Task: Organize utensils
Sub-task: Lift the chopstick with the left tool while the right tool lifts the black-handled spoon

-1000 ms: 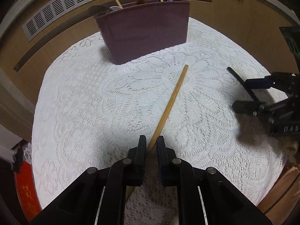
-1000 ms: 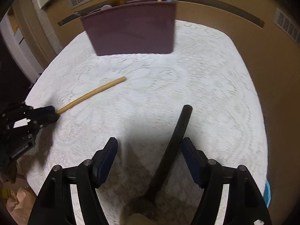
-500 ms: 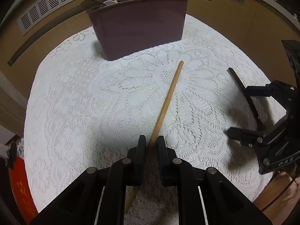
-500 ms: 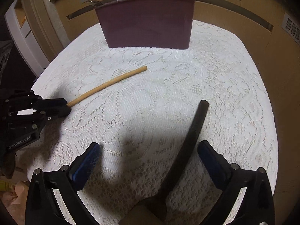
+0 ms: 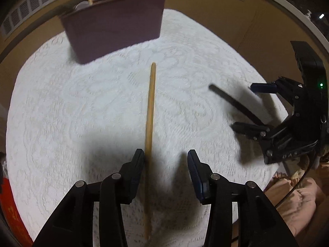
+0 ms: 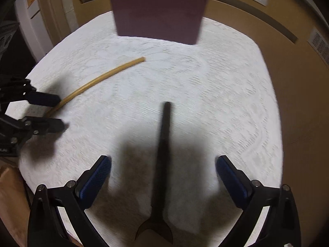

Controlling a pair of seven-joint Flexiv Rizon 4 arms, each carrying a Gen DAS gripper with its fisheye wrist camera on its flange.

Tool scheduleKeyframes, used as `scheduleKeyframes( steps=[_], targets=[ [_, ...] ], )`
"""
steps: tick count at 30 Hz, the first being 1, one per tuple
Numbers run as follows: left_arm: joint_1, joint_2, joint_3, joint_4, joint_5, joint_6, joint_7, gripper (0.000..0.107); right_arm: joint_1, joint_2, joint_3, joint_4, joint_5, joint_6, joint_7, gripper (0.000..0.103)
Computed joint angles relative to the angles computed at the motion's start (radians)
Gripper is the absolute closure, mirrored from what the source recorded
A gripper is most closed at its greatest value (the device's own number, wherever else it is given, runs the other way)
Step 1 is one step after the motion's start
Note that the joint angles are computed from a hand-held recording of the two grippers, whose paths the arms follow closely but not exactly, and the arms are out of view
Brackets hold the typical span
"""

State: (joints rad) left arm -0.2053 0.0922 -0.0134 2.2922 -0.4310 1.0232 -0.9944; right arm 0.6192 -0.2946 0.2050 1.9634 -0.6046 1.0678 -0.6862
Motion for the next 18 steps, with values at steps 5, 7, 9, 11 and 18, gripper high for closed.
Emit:
scheduleKeyframes(
  steps=[5, 7, 9, 11, 18],
  targets=[
    [0.019, -0.089, -0.019, -0.087, 0.056, 0.043, -0.034, 0.068, -0.025, 0.044, -0.021, 0.055, -0.028, 0.026, 0.092, 0.032],
    [0.028, -0.134, -0.027, -0.138, 0.107, 0.02, -0.067, 0.075, -0.025, 0.04, -0.03, 0.054, -0.06, 0.032, 0.128, 0.042],
    [0.03, -0.161, -0.032, -0.17, 0.152, -0.007, -0.091, 0.08, -0.027, 0.027, -0.029, 0.042, -0.079, 0.043, 0.125, 0.055],
    [0.03, -0.182, -0.035, -0.205, 0.196, -0.022, -0.107, 0.08, -0.032, 0.011, -0.011, 0.021, -0.053, 0.051, 0.075, 0.076],
    [0.033, -0.215, -0.036, -0.279, 0.233, -0.117, -0.151, 0.08, -0.013, -0.028, -0.008, -0.043, -0.02, 0.018, -0.026, 0.091]
  ],
)
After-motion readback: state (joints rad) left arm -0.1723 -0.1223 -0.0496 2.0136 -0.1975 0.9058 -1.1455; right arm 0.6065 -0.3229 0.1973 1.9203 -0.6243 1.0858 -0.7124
